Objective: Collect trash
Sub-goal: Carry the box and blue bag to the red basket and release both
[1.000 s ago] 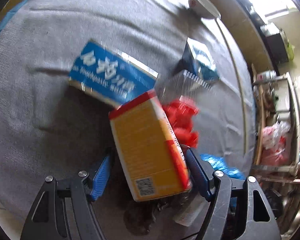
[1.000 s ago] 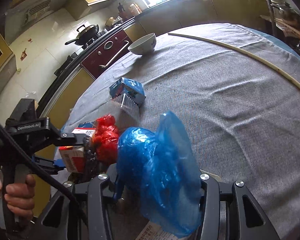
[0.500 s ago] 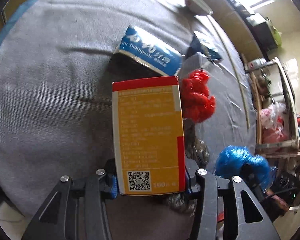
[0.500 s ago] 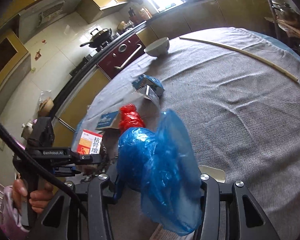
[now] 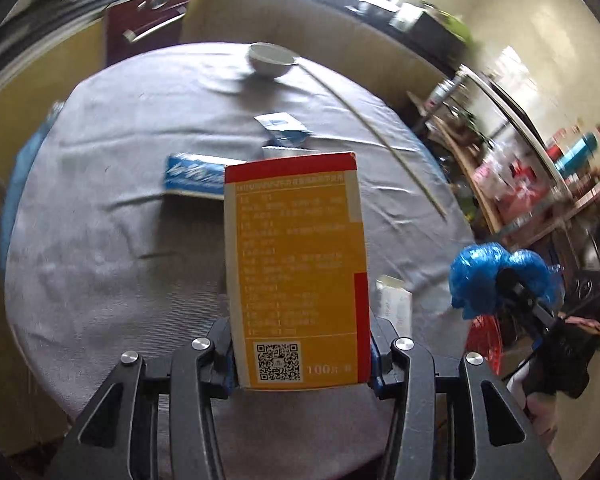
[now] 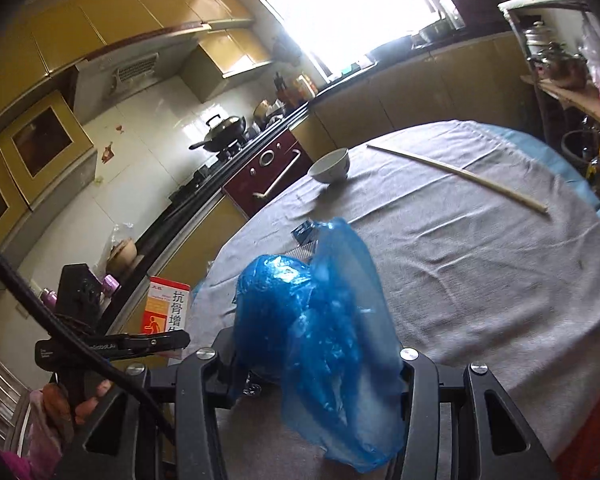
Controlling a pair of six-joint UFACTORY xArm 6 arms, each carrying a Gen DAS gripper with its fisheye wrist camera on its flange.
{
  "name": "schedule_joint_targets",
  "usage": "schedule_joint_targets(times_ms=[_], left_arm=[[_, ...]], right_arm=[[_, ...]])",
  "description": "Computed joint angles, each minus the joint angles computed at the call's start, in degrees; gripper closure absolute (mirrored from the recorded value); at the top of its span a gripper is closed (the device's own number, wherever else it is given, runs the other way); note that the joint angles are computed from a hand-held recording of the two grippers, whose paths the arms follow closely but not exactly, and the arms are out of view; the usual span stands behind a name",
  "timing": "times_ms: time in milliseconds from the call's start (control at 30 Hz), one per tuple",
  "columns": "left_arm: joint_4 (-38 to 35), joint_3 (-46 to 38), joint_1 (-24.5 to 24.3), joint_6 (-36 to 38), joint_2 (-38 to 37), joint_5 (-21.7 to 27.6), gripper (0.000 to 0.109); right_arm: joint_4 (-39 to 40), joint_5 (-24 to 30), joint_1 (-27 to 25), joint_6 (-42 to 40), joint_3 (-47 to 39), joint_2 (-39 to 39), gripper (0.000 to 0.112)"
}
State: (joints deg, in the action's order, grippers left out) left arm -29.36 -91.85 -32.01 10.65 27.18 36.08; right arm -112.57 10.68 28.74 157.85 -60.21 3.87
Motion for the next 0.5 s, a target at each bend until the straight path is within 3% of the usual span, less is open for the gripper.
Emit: schedule_joint_targets(times_ms=[267,500], left_arm=[[1.2,-4.0,-6.9,5.3,1.5,2.9,0.059],[5.4,-16.6,-14.8,6.5,9.5,10.2,0.059]], right_arm=[[13.5,10.9,2.4,-10.0,18.0,-17.1,0.062],[31.3,25.8,8.7,-17.5,37.8,-39.3,0.062]])
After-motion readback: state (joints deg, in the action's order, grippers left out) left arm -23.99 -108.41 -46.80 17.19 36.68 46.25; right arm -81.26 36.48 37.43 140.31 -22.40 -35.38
